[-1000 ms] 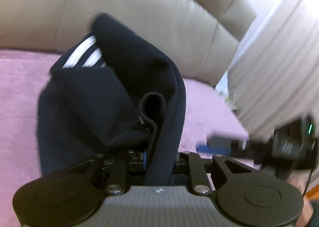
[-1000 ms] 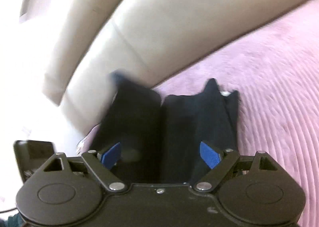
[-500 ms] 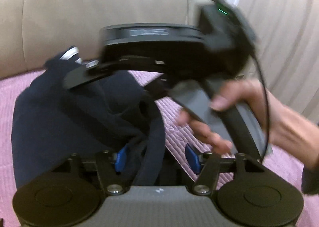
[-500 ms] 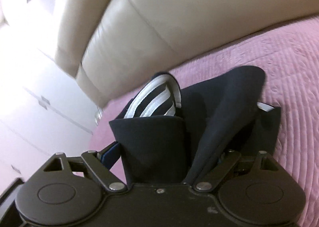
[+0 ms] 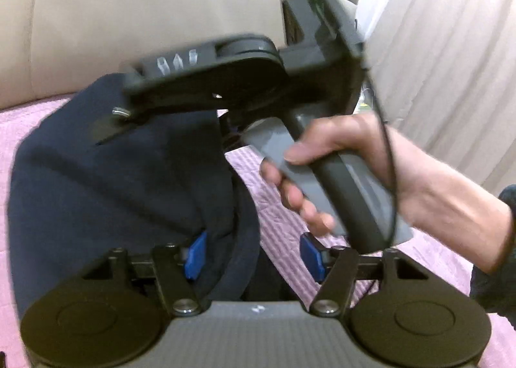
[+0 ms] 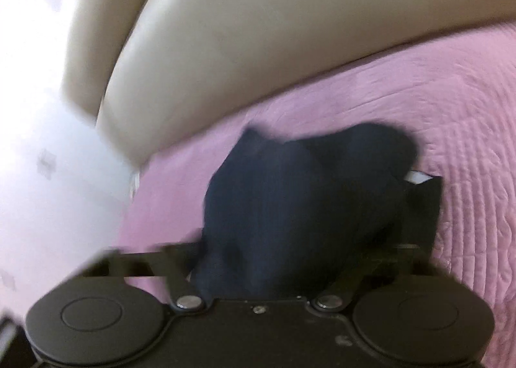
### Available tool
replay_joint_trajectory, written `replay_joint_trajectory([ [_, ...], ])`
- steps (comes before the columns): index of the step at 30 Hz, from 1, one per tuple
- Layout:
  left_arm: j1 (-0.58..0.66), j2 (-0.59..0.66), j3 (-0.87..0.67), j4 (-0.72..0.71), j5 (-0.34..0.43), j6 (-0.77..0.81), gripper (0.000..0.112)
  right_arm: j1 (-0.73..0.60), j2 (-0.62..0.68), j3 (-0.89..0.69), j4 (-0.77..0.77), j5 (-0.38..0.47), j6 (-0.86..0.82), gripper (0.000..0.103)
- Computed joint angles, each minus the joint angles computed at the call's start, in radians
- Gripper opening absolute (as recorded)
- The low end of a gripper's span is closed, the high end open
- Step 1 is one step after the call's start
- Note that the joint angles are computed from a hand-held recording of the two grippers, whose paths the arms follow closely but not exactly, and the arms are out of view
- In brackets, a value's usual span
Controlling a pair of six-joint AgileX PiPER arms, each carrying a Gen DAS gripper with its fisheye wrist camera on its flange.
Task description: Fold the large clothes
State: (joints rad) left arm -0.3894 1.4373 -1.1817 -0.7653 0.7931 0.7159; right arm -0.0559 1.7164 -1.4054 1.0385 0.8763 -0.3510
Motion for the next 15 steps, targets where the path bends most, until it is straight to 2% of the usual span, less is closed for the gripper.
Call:
replay_joint_trajectory([
  [2, 0.045, -0.037, 0.0, -0.033, 0.041, 0.059, 0.063, -0.022, -0.021, 0.053, 0.08, -0.046, -0.031, 0.015],
  [4, 0.109, -0.064, -0.02, -0.076, 0.129, 0.078, 0.064, -0.017, -0.037, 0.062, 0.068, -0.091, -0.057, 0.014],
  [7, 0.271, -0.108, -0.042, -0.14, 0.266, 0.1, 0.065, -0.046, 0.015, 0.026, 0.042, -0.074, -0.025, 0.014],
  [9, 0.275, -0.111, -0.085, -0.149, 0.285, 0.018, 0.066, -0.07, 0.043, 0.043, 0.053, -0.064, -0.045, 0.014],
  [12, 0.321, -0.117, -0.093, -0.108, 0.274, -0.033, 0.069, -0.123, 0.057, 0.108, 0.149, -0.026, -0.126, 0.014],
  [14, 0.302, -0.094, -0.087, -0.034, 0.213, -0.057, 0.063, -0.17, 0.064, 0.128, 0.208, 0.033, -0.152, 0.02],
  [15, 0.279, -0.073, -0.063, 0.004, 0.161, -0.078, 0.058, -0.181, 0.063, 0.136, 0.221, 0.051, -0.146, 0.032],
])
